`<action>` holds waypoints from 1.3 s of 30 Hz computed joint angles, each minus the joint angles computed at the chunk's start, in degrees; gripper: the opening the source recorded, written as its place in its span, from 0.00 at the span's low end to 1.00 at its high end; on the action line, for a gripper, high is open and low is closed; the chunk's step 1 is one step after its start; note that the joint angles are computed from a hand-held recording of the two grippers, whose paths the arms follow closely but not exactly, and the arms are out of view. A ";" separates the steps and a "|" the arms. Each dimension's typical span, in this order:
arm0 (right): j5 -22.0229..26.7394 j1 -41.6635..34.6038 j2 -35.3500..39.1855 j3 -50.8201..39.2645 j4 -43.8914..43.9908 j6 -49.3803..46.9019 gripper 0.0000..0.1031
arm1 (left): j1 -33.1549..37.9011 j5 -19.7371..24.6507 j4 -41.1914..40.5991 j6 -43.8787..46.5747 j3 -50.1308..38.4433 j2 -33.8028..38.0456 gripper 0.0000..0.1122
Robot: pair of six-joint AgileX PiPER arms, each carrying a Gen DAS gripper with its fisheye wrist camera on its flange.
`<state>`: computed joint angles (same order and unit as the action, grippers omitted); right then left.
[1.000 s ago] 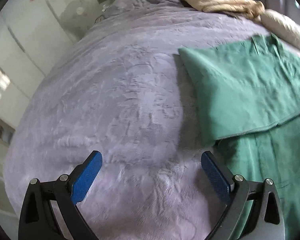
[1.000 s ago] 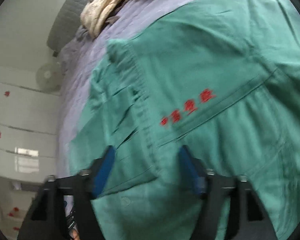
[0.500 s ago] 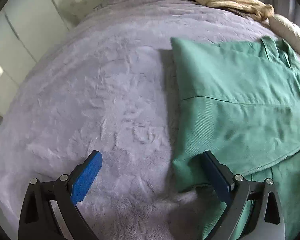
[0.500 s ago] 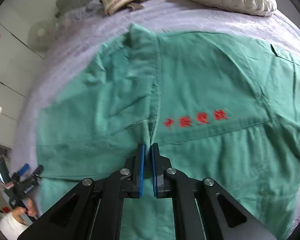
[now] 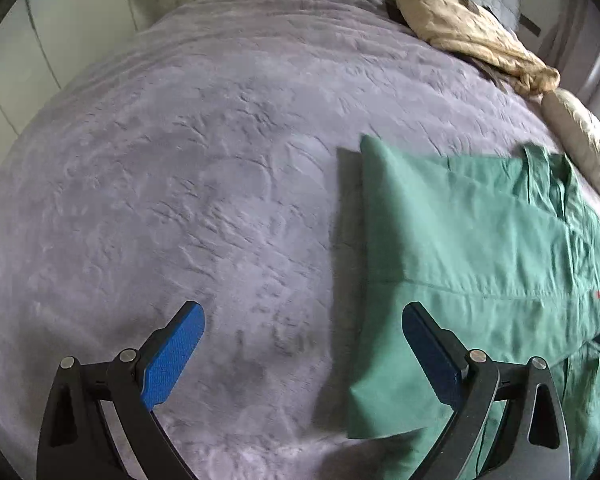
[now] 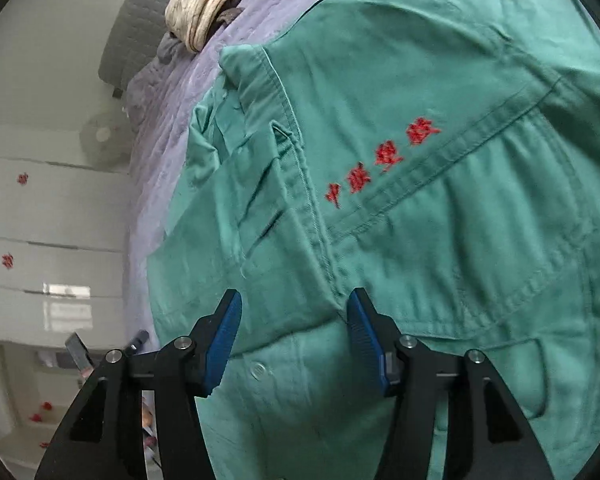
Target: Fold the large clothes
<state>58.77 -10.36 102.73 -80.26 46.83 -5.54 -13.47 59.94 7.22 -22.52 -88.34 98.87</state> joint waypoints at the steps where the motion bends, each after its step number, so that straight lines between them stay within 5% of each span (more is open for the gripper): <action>1: 0.35 0.91 0.44 -1.02 -0.32 0.58 0.34 | -0.71 0.29 0.78 -0.33 -0.14 0.22 0.89; 3: 2.27 3.89 2.76 -5.69 -4.65 3.71 0.05 | -1.58 0.60 2.06 -0.91 -0.40 0.52 0.89; 11: -0.91 9.06 0.23 -10.23 -22.90 8.41 0.04 | -0.91 0.86 4.22 -1.93 -1.10 0.79 0.89; 22: -2.41 7.80 -0.18 -5.86 -23.09 10.45 0.05 | -2.23 0.26 2.33 -1.46 -7.10 4.14 0.89; 28: -2.52 7.64 -0.27 -5.52 -23.78 9.97 0.05 | -8.30 2.93 15.62 -5.62 -9.90 12.64 0.89; 30: -2.71 7.53 -0.29 -5.21 -23.65 9.17 0.05 | -7.34 -0.61 15.03 -5.88 -5.91 10.62 0.89; 39: 1.15 4.25 -2.60 -4.51 -22.72 8.58 0.12 | -5.53 6.21 12.18 -1.88 -8.08 5.12 0.89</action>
